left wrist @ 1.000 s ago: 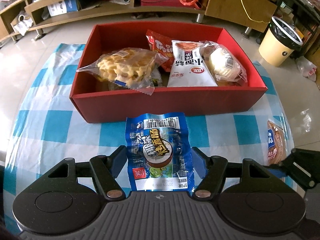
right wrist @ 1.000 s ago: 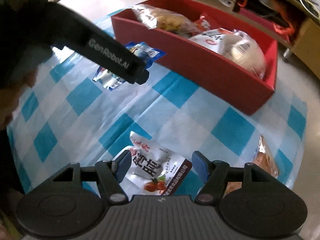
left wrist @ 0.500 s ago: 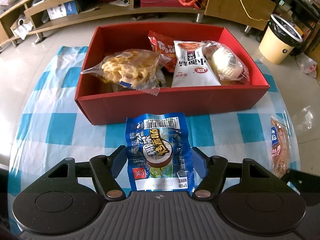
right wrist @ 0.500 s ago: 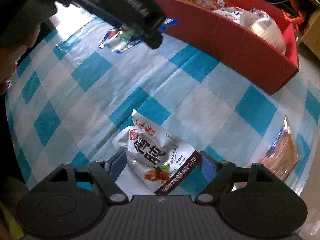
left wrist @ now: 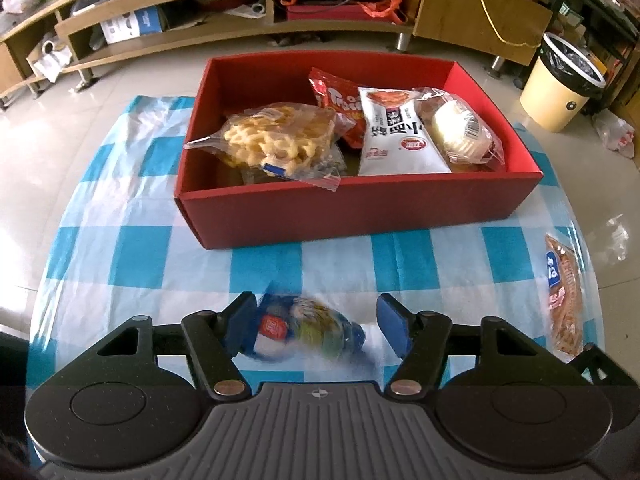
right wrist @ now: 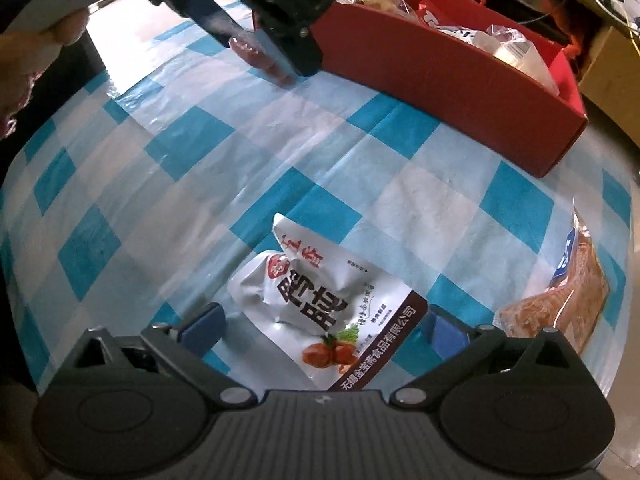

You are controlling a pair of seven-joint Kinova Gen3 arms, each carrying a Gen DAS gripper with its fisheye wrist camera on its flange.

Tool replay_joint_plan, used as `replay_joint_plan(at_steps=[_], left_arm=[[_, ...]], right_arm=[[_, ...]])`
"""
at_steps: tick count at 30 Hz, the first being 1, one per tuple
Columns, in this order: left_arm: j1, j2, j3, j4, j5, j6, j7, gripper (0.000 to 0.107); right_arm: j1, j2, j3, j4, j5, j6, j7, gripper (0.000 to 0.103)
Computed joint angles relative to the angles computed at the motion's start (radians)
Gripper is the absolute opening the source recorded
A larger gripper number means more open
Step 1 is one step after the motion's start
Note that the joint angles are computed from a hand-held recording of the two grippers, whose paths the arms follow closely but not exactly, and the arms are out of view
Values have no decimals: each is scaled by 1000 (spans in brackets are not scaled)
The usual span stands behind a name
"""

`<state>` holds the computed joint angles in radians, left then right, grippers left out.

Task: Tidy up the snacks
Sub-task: 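Close the left gripper on the blue packet while the right closes on the white duck-neck bag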

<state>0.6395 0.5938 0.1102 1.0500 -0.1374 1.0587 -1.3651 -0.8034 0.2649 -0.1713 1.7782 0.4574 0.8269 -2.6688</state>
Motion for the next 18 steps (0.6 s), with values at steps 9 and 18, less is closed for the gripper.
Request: replay_joint_plan(at_steps=[9, 18], left_arm=[[3, 28, -6, -6, -5, 30, -10, 77], [-2, 25, 11, 44, -28, 4, -175, 93]], right_arm=[[25, -2, 4, -18, -3, 18, 13, 85], [54, -2, 5, -12, -31, -26, 98, 80]])
